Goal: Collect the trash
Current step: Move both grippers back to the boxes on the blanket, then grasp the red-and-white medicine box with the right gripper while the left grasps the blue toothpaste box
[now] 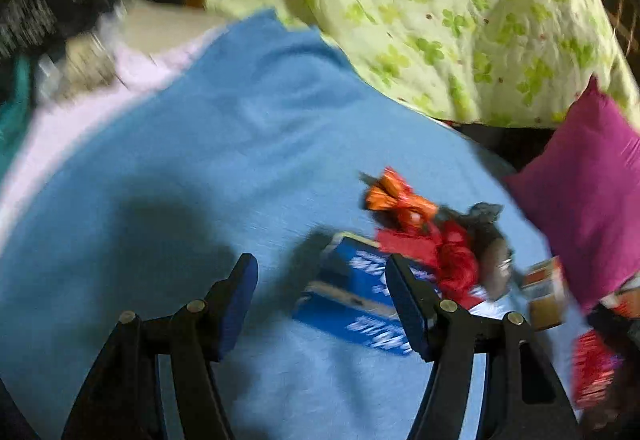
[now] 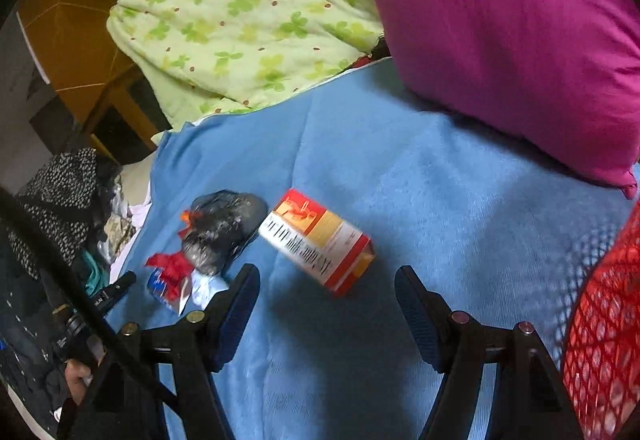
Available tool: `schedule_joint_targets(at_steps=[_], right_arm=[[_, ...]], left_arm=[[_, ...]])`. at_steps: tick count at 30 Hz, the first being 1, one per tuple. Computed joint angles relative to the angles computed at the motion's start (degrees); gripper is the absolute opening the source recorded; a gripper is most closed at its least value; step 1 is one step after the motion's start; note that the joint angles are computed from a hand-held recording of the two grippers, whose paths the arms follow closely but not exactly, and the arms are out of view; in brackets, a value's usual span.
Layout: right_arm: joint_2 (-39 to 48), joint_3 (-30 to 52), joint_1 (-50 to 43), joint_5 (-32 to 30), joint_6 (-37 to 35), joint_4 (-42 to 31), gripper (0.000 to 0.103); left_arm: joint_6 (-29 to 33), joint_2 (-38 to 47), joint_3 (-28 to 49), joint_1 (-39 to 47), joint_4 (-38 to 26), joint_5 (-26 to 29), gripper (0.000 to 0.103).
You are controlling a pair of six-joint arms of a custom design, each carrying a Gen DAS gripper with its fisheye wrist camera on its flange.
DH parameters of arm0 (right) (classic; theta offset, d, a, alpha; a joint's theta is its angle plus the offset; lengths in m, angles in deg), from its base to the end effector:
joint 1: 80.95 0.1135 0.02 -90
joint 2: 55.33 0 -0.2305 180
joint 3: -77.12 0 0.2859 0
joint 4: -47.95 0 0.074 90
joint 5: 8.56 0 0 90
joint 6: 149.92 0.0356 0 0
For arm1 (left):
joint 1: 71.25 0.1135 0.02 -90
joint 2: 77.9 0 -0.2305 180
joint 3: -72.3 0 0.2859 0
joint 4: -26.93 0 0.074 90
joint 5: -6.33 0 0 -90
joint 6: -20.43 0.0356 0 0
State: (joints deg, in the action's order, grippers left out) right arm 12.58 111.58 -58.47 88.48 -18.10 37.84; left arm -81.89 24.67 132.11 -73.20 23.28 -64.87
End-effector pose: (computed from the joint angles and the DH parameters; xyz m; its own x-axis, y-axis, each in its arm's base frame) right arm 0.2337 0.0920 0.0941 -0.6728 0.4378 -0.5964 0.2029 0.8844 0.4203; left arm 0.3537 -0.0235 0.0664 -0.7615 -0.1762 -0.6238 0.0940 0.9222 -0.3752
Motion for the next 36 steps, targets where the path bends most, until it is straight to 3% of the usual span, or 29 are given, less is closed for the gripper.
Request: schedule_joint_targets(at_steps=[3, 5, 9, 12, 16, 19, 21, 24, 31, 36], right_arm=[[4.38, 1.65, -2.86, -1.48, -1.12, 3.35, 0.074], [6.49, 2.42, -4.37, -2.8, -1.25, 5.69, 0.074], [14.27, 5.77, -7.05, -6.2, -1.41, 11.79, 0.074], [21.31, 10.31, -7.49, -8.13, -1.78, 13.75, 0.074], [25.42, 13.77, -7.12, -11.25, -3.35, 13.96, 0.074], [26.78, 15.99, -6.6, -15.03, -4.74, 10.34, 0.074], [26.43, 16.97, -5.4, -13.23, -6.04, 7.1, 0.074], [24.8, 16.52, -3.97, -11.64, -6.81, 5.13, 0.074], [24.36, 16.37, -2.47, -6.64, -6.43, 4.13, 0.074], [27.77, 19.7, -0.93, -3.62, -7.15, 2.37, 0.072]], left_arm=[[-0.55, 4.67, 4.11, -0.3, -2.29, 1.82, 0.067], [0.28, 6.56, 5.97, -0.22, -4.64, 6.7, 0.067], [3.5, 5.17, 5.33, -1.21, -7.75, 12.57, 0.067], [8.83, 1.71, 5.28, -2.77, -15.61, 16.44, 0.067], [18.12, -10.29, -0.67, -5.16, -24.08, 21.28, 0.067], [24.01, -23.08, -8.11, -7.35, -26.3, 18.6, 0.067], [26.45, -28.06, -10.22, -8.29, -28.16, 17.18, 0.069], [26.59, -33.54, -12.86, -9.55, -26.6, 10.61, 0.077], [19.96, -19.01, -7.11, -12.5, -21.16, -2.5, 0.079], [16.06, -10.44, -3.0, -13.95, -19.12, -5.34, 0.079]])
